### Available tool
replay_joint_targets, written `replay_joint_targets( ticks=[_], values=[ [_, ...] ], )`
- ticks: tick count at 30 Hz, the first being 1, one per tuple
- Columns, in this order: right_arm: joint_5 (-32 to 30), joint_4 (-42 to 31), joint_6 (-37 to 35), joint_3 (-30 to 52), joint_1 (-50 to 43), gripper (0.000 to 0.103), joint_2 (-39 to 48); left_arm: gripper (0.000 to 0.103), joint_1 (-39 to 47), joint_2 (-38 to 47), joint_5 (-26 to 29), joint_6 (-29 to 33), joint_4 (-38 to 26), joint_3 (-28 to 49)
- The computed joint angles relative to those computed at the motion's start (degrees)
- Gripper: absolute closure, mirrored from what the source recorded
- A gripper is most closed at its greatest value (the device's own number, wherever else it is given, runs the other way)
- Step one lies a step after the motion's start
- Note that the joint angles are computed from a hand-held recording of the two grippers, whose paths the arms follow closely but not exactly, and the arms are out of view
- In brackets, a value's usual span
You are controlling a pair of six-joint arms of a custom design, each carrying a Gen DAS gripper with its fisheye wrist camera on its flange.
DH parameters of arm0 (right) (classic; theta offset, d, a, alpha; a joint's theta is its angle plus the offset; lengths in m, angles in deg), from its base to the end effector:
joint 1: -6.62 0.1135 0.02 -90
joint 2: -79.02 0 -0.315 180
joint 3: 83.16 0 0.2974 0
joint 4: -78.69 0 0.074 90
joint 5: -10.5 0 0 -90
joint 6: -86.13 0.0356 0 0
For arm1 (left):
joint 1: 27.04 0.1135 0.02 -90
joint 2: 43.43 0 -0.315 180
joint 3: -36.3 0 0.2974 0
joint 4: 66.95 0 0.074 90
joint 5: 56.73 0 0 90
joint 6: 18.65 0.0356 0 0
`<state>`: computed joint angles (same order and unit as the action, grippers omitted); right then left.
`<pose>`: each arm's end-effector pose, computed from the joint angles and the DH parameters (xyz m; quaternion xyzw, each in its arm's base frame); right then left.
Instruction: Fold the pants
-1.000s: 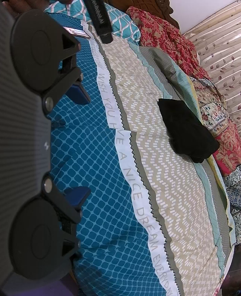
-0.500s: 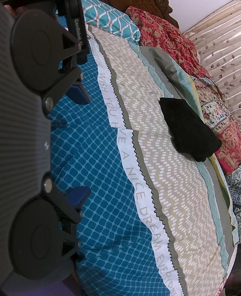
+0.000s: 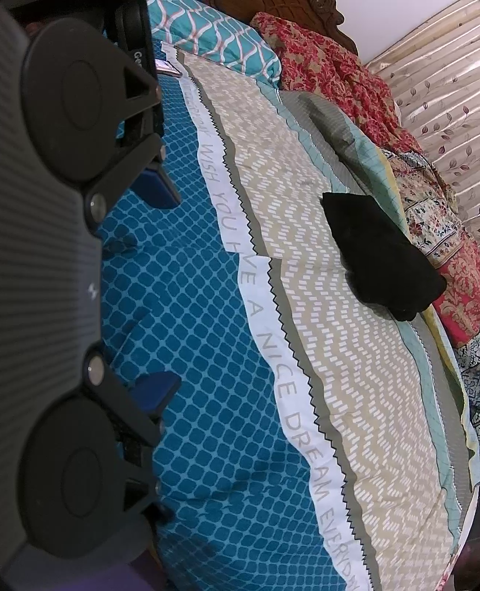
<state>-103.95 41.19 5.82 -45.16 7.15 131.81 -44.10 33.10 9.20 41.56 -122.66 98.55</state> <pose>0.1820 0.0164 0.2043 0.0056 0.9274 0.2277 0.2967 0.2636 -0.0657 0.2464 -0.1428 0.9532 0.1209 0.2375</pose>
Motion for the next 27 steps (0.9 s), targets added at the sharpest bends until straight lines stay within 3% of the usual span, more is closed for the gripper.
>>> replay_joint_targets(
  ticks=[27],
  values=[
    [-0.6,-0.6,-1.2,0.5,-0.6,0.006,1.9,0.000,0.4,-0.4,1.4,0.6,0.9,-0.6]
  ],
)
